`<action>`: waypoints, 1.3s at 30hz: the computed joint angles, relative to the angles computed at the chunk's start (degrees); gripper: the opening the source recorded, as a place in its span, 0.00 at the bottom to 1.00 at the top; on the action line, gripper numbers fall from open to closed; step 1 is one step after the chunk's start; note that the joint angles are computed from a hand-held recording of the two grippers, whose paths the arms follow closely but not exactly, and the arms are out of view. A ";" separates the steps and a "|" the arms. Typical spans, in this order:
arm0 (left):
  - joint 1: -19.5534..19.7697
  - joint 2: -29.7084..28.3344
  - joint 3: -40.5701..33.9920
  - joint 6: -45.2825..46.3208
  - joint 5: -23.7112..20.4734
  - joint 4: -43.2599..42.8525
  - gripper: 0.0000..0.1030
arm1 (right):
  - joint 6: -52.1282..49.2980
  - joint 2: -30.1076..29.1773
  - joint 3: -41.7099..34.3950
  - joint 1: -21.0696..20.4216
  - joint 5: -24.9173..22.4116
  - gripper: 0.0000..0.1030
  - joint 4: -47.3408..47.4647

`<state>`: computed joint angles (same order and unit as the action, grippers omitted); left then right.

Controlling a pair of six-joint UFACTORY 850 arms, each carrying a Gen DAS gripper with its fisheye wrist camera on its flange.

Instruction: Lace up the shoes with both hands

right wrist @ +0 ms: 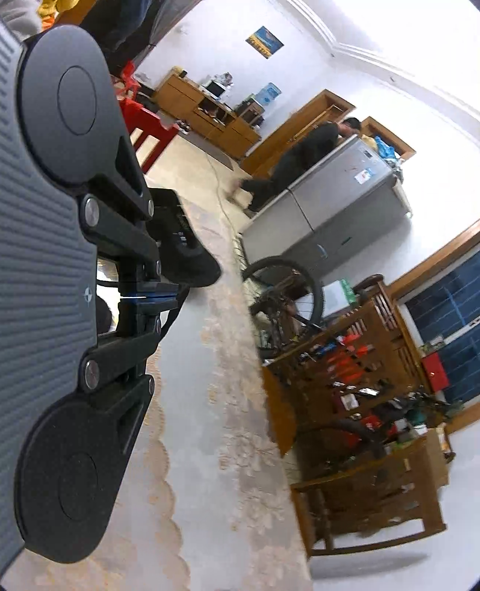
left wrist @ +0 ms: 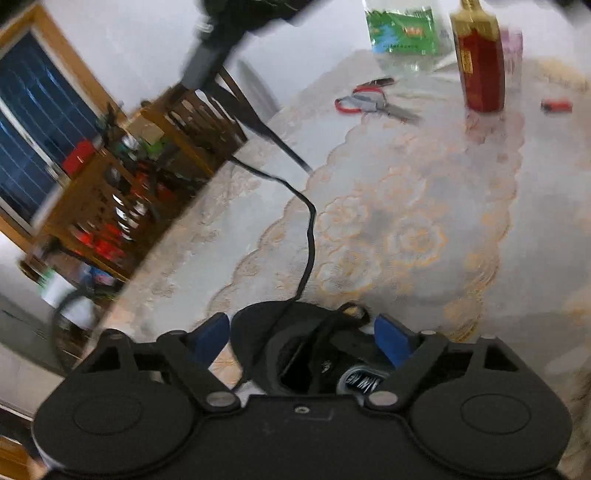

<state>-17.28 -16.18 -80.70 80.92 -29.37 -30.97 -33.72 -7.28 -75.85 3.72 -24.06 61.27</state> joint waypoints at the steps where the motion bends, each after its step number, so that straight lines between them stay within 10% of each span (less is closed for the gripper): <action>1: 0.43 -1.52 -2.76 -3.31 -3.67 2.44 0.78 | -1.96 0.18 0.85 -0.26 -0.62 0.00 2.34; 14: 4.41 -13.46 -24.44 -7.00 -32.07 6.49 0.75 | -2.43 3.41 5.36 -2.23 -3.87 0.00 3.53; 19: 4.07 -17.54 -28.80 -10.31 -37.95 8.56 0.31 | -0.44 3.48 5.84 -1.90 -3.62 0.00 2.03; 24: 2.32 -17.25 -26.02 -7.44 -36.10 8.47 0.42 | 0.92 3.21 5.73 -1.17 -3.98 0.00 0.94; 27: 2.08 -16.84 -25.73 -9.11 -35.05 8.75 0.02 | 2.30 3.48 5.98 -0.67 -3.63 0.00 -0.65; 35: 10.80 -8.59 -27.31 -20.09 -24.46 18.53 0.02 | 2.70 3.53 7.62 -0.62 0.26 0.00 1.40; 39: 13.96 -8.00 -27.60 -30.08 -21.94 39.33 0.11 | -1.61 2.48 8.37 0.30 3.51 0.00 7.59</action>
<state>-3.32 -24.18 -108.30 50.84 -51.31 8.36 -35.33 -4.80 -67.48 4.03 -20.55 68.86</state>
